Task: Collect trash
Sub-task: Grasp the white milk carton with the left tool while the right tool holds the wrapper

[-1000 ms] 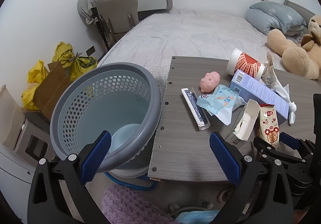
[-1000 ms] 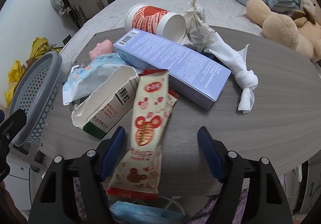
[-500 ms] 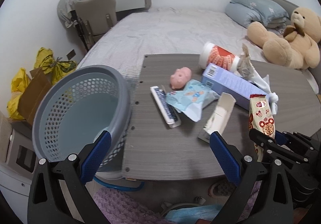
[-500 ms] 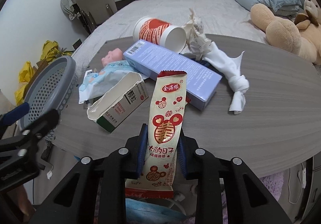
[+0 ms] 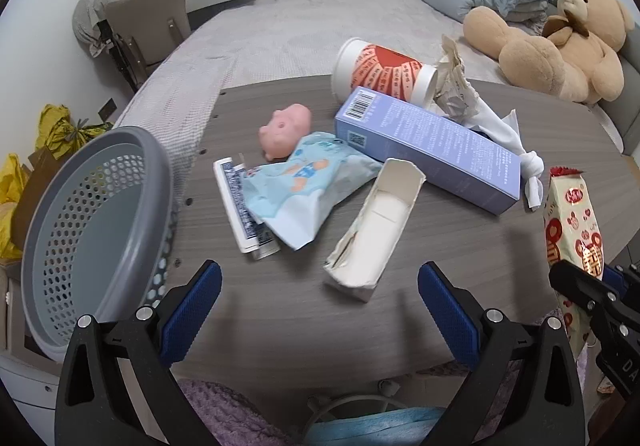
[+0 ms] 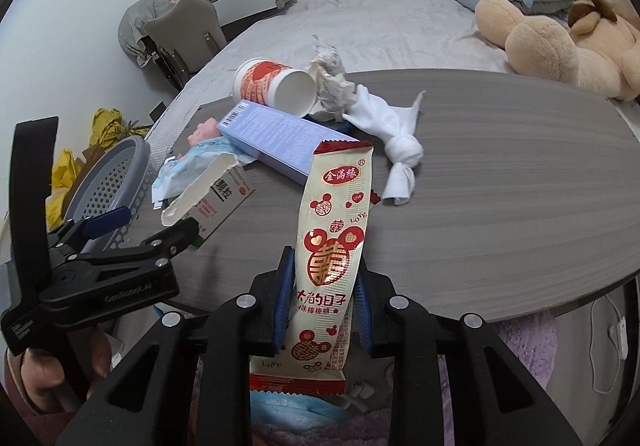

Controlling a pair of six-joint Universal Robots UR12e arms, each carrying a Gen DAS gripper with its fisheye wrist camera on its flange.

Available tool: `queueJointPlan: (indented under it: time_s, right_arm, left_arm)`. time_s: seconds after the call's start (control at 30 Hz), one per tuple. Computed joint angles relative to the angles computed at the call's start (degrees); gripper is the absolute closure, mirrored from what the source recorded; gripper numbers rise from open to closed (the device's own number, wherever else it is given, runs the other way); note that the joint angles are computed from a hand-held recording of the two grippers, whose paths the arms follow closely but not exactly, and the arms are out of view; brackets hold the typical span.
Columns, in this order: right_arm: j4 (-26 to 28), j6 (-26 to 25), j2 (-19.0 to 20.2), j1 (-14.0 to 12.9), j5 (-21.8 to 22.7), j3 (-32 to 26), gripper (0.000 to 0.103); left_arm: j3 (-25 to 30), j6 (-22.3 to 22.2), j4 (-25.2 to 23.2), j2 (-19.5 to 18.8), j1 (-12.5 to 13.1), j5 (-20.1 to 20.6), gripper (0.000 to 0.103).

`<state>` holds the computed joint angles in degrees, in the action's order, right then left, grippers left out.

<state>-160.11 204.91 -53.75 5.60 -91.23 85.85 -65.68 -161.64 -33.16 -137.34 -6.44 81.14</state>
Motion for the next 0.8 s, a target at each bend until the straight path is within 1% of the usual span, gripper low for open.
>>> queueJointPlan:
  time_s: [0.1, 0.33, 0.53, 0.67, 0.7, 0.73, 0.77, 0.8]
  right_arm:
    - [-0.63, 0.66, -0.30, -0.50, 0.69, 0.88, 0.076]
    - [-2.15, 2.46, -0.85, -1.54, 1.85, 2.55, 0.076]
    - [-3.12, 3.23, -1.12, -1.82, 2.21, 3.41, 0.076]
    - [-3.49, 3.53, -1.27, -1.97, 2.21, 3.76, 0.076]
    - [-3.58, 3.61, -1.28, -1.96, 2.19, 3.82, 0.076]
    - [-3.55, 3.69, -1.28, -1.94, 2.08, 3.86, 0.076]
    - [-3.59, 3.78, -1.30, -1.93, 1.99, 3.92, 0.076]
    - [-3.61, 3.81, -1.29, -1.98, 1.96, 3.95, 0.076]
  left_arm:
    - [0.60, 0.42, 0.15, -0.52, -0.51, -0.34, 0.006]
    - [0.52, 3.51, -0.61, -0.37, -1.03, -5.01, 0.006]
    - [-0.27, 5.88, 0.30, 0.15, -1.42, -7.17, 0.006]
    - [0.37, 5.02, -0.66, -0.19, -1.45, -7.55, 0.007]
    - [0.74, 4.56, -1.13, -0.38, -1.40, -7.72, 0.009]
    - [1.17, 4.00, -1.68, -0.61, -1.35, -7.83, 0.014]
    - [1.63, 3.57, -2.28, -0.83, -1.31, -7.69, 0.016]
    - [1.97, 3.14, -2.73, -1.03, -1.30, -7.56, 0.020]
